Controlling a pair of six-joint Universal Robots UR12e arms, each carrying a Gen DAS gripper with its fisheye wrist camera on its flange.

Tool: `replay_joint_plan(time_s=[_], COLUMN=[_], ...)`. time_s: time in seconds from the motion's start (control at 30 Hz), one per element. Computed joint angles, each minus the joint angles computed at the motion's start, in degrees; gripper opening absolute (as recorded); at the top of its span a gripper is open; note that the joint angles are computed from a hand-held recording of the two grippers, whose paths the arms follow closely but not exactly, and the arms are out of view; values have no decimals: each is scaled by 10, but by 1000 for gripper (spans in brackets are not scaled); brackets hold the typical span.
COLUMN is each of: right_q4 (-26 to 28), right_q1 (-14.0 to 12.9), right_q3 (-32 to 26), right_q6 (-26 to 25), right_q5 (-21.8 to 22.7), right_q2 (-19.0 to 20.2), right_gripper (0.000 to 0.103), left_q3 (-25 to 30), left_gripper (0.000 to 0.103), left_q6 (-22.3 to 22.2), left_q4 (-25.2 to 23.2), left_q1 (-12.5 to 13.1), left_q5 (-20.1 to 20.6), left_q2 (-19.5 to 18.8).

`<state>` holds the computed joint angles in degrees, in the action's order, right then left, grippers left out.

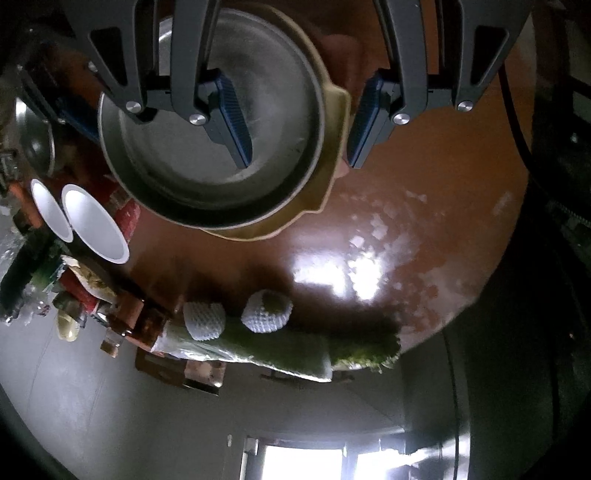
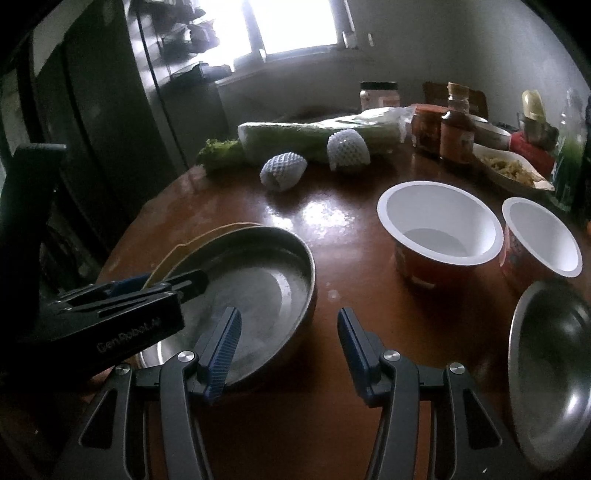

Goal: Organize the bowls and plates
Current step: 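Open the left gripper to release the silver plate on the stack, then move the left gripper to the rim of the deep steel bowl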

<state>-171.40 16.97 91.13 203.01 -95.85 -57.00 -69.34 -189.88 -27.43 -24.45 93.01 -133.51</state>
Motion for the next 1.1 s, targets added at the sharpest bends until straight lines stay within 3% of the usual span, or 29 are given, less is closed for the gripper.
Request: replay_joint_plan(time_s=[0.47,0.97,1.1], right_q4=[-38,-95,-107], right_q1=[5,-5,-7], right_q3=[22,89,111], right_q6=[-3,-6,-12], right_q5=[-37,-92,-125], right_q2=[-24,-79,-96], right_gripper=[56,56,56], left_q3=[-41,-62,-59], left_gripper=[53,53,53], left_q6=[3,15,19], left_q4=[52,80,75], left_q1=[-3,-22,-30], left_q5=[15,-17,-26], left_q2=[33,57,57])
